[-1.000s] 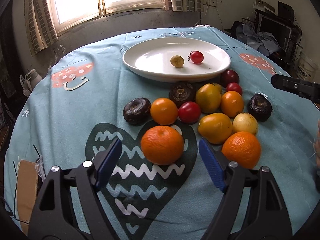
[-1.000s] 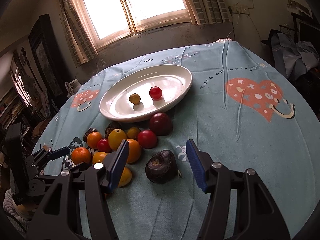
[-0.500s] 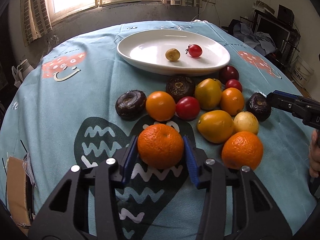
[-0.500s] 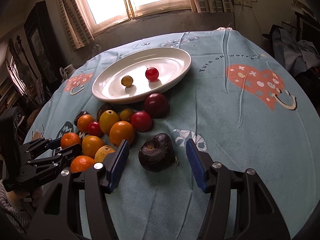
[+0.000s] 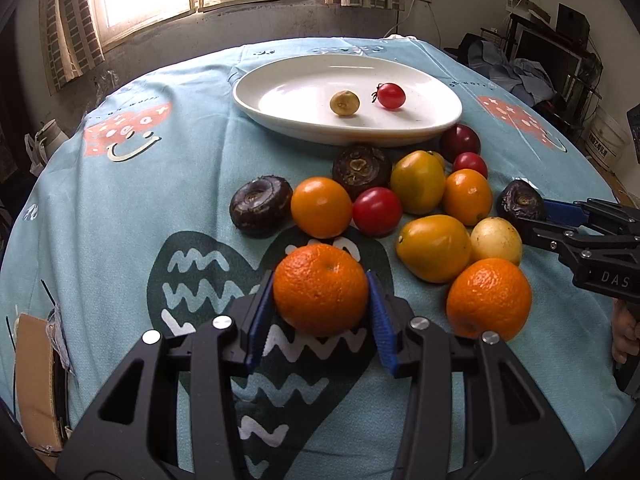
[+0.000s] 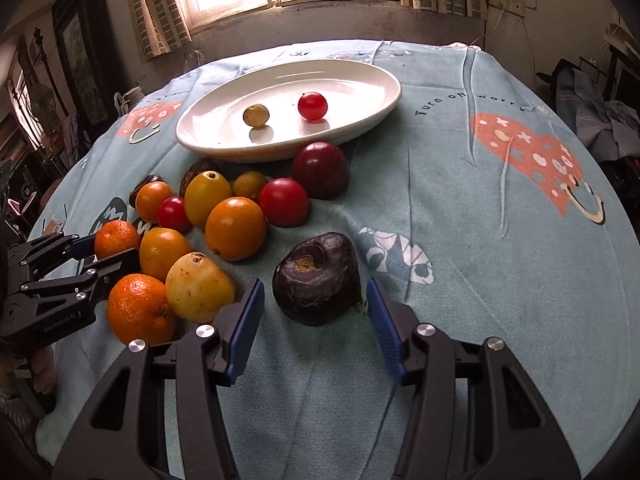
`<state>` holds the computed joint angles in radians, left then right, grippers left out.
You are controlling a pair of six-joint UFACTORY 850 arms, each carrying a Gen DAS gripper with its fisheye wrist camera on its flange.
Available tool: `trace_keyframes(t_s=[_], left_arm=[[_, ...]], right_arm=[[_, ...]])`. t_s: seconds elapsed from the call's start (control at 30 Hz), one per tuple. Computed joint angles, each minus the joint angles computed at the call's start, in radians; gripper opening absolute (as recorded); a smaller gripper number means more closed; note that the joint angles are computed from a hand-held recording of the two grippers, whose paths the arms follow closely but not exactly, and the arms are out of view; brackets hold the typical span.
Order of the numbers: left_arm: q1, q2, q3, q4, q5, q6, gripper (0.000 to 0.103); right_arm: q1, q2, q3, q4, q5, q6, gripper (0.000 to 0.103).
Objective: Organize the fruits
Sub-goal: 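Grasp a mandarin with the left gripper while the right gripper grasps the dark purple fruit, then lower the mandarin and dark purple fruit onto the plate and release both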
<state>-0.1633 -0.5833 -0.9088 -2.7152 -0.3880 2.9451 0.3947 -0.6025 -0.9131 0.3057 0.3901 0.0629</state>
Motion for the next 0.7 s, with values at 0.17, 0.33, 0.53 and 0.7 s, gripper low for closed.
trace_keyframes(t_s=[0.17,0.33,0.53,0.7], left_arm=[[0.008,-0.004,-0.007,0.048,0.005,-0.049,0.045],[0.015,0.011,0.007,-0.003,-0.026,-0.018,0.044],[0.004,0.04,-0.061,-0.033,0.009,-0.021,0.044],[-0.017,-0.022,-0.223,0.041,0.087,-0.172,0.044]], right_arm=[[-0.007,0.009,0.021,-0.069,0.045,0.063,0.042],[-0.015,0.055,0.078,-0.112,0.148,0.132,0.042],[-0.09,0.122,0.074,-0.337,0.162,0.389,0.042],[-0.109,0.094,-0.043,-0.356,0.092,0.397,0.042]])
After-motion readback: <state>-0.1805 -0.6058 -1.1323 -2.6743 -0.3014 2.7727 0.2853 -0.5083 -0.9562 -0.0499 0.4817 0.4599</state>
